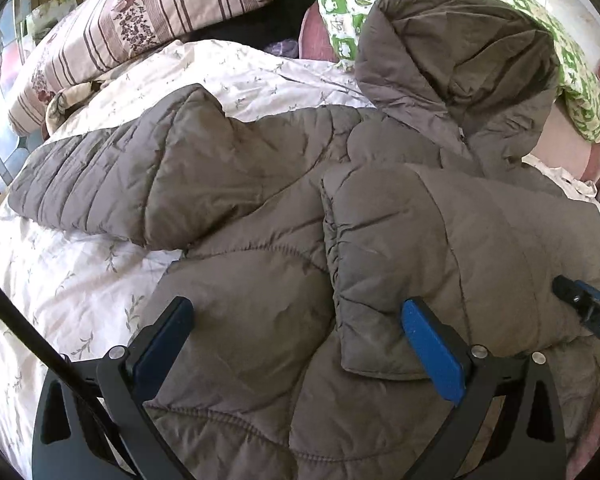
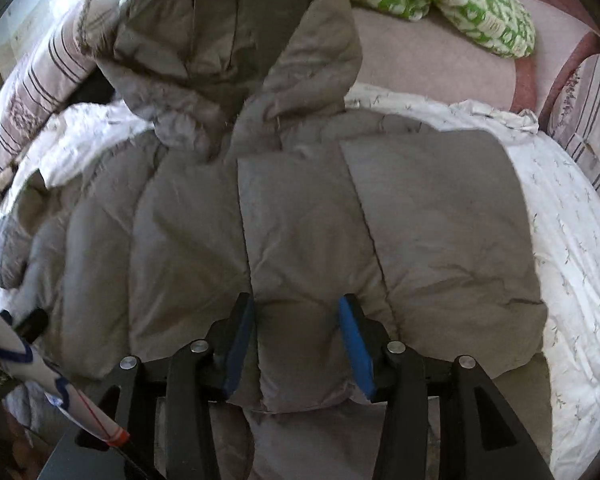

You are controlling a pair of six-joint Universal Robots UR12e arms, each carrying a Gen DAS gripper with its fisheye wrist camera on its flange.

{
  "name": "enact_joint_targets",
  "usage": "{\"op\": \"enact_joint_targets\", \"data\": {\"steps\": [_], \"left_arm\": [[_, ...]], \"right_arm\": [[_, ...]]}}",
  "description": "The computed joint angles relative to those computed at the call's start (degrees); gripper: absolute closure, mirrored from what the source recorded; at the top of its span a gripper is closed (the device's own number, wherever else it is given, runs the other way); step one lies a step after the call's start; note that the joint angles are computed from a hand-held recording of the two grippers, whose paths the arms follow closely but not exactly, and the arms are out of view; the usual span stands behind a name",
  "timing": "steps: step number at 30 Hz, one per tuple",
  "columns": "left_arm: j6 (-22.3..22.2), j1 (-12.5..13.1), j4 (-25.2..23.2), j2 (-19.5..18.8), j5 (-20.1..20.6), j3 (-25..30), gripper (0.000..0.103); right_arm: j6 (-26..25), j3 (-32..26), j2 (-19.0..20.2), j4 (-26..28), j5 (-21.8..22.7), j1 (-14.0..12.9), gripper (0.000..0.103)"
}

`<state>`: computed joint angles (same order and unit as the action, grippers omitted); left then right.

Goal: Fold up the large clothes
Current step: 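Open the right tool to release the sleeve and withdraw, then reach the left tool to the other sleeve cuff and grasp it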

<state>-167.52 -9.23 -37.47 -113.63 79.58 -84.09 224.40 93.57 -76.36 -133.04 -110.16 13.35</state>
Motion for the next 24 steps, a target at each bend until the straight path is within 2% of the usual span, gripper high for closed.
{"op": "enact_joint_targets", "data": {"steps": [3,10,14,18,22,24], "left_arm": [[0.4,0.0,0.8,0.3,-0.3,-0.4,0.000],[-2.0,1.4,3.6,1.5,-3.7,-1.1,0.000],[-3.2,2.3,3.6,1.9,-4.5,-0.9,0.000],[-3.6,3.3,3.8,2.3,-4.9,-0.8,0.000],[-3.1,4.4,4.9,2.3,-4.1,-0.5,0.000],[-3.8,5.3,4.7,2.0,-4.2,-0.1,0.000]], "right_arm": [[-0.4,-0.6,0.1,1.1,-1.4,0.4,0.054],[-4.3,-1.1,0.1,-5.4,-2.3,2.5,0.053],[-7.0,-3.5,2.5,-2.1,-1.5,3.4,0.052],[-7.9,-4.4,3.6,0.3,-2.6,3.8,0.050],[-8.6,-3.9,3.3,-3.8,-2.2,4.2,0.050],[-9.5,-4.4,3.6,-4.7,-2.9,4.9,0.046]]}}
